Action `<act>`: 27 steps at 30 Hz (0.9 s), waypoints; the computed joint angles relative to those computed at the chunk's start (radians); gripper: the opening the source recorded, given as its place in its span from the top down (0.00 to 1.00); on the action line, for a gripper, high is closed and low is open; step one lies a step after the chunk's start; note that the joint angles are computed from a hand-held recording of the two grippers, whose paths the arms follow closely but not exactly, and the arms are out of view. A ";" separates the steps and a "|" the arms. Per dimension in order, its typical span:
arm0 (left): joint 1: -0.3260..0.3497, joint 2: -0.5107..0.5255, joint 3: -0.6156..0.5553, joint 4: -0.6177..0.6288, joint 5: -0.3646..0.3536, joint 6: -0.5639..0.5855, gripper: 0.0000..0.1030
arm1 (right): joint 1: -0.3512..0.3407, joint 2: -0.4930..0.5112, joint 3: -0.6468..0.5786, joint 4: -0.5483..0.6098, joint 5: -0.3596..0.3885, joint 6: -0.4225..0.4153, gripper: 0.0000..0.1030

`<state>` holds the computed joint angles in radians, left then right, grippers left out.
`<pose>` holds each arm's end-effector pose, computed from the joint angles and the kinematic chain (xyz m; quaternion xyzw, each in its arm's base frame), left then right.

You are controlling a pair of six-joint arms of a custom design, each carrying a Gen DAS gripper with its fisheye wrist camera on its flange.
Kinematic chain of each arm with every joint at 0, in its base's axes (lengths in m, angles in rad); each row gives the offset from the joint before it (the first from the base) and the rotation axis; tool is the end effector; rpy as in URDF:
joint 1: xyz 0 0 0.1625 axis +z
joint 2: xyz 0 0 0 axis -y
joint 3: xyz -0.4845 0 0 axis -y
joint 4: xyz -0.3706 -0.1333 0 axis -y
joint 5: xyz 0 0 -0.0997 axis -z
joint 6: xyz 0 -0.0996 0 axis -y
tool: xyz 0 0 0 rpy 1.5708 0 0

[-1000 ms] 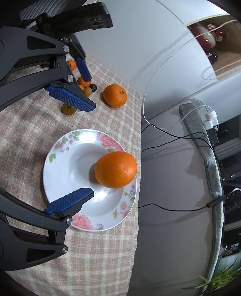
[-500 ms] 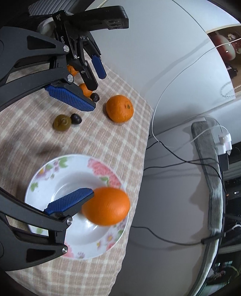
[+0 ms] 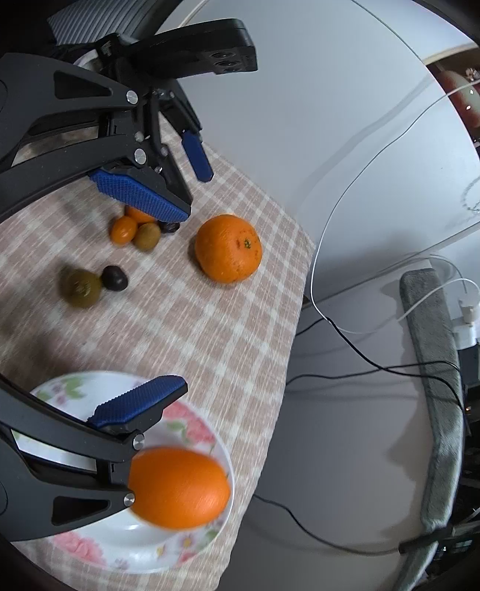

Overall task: Organize fruits
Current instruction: 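Move the right tool to the other large orange and grasp it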

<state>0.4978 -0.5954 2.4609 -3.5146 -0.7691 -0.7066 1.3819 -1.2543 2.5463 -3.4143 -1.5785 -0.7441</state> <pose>-0.2521 -0.3702 0.0183 0.1526 0.9074 -0.3256 0.2175 0.0570 -0.4078 0.2341 0.2627 -0.9257 0.2415 0.1258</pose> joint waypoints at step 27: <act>0.137 -0.013 -0.124 0.109 -0.066 0.137 0.29 | 0.072 0.216 -0.239 0.270 0.008 0.160 0.15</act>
<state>0.6347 -0.6082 2.3370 -3.4054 -0.8351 -0.5700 1.4538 -1.0387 2.3073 -3.1447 -1.5704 -0.5837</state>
